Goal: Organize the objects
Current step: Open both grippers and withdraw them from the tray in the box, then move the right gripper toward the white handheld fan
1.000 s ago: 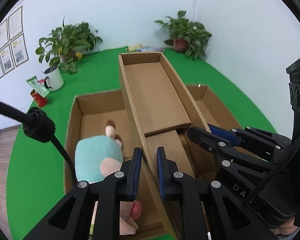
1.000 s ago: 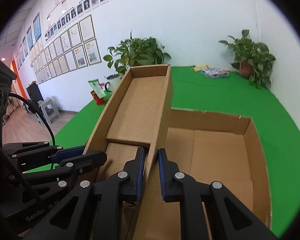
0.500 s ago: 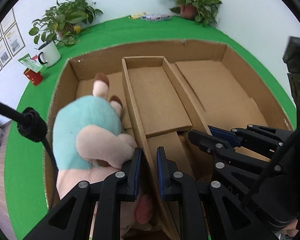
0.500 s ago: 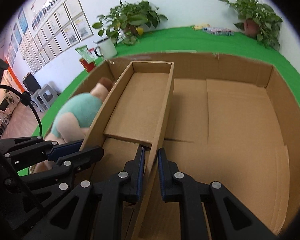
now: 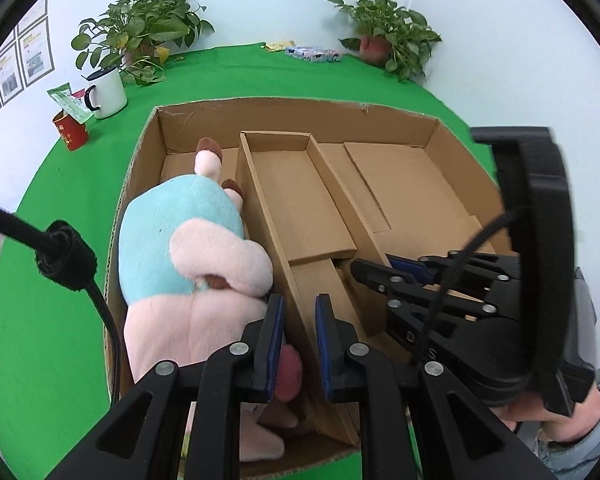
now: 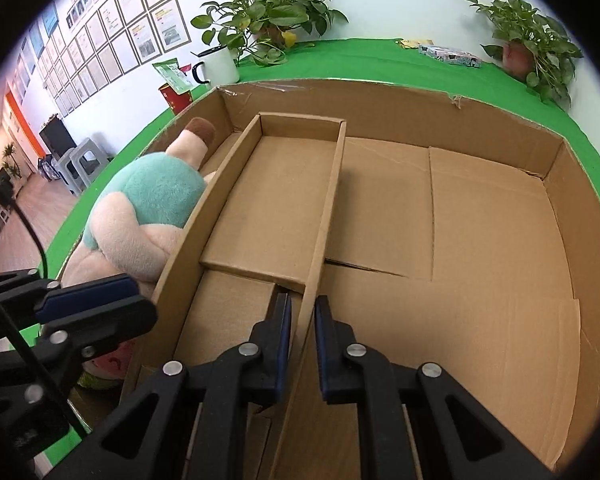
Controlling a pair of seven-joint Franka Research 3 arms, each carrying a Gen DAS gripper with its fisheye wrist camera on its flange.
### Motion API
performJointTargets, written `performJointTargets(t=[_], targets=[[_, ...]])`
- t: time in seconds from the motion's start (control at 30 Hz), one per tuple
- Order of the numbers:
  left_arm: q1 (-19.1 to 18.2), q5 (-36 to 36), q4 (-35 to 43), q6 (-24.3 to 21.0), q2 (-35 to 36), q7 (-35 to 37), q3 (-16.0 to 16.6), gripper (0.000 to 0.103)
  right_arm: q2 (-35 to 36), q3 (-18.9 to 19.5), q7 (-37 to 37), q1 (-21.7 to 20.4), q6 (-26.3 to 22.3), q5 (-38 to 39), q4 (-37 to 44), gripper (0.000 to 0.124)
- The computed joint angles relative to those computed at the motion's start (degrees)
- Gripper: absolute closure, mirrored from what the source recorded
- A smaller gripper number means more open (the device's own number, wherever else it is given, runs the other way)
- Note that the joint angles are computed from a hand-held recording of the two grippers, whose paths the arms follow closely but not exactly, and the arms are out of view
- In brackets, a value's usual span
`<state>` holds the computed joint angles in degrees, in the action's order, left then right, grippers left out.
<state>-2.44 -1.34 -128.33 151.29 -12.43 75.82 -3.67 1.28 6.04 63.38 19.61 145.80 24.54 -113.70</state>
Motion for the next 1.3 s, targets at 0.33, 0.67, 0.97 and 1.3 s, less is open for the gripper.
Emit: performJointTargets(t=[0.33, 0.67, 0.97, 1.3], targets=[[1.2, 5.8, -8.9, 4.3, -9.7, -7.4, -2.2, 0.069, -4.1, -0.5, 0.3, -0.6, 4.9, 2.3, -4.3, 0.069], [10.5, 29.4, -14.9, 8.0, -22.1, -33.5, -15.2, 0.005, -21.2, -2.6, -1.6, -1.9, 13.7, -2.0, -21.6, 0.040], [5.8, 35.7, -14.8, -0.5, -26.9, -44.8, -18.8, 0.002, -31.2, -2.7, 0.7, -2.9, 17.0, -4.6, -30.8, 0.039], [0.7, 41.6, -14.2, -7.9, -28.3, -52.3, -19.4, 0.002, -36.3, -6.0, -2.5, 0.2, 18.9, -0.8, -35.1, 0.039]])
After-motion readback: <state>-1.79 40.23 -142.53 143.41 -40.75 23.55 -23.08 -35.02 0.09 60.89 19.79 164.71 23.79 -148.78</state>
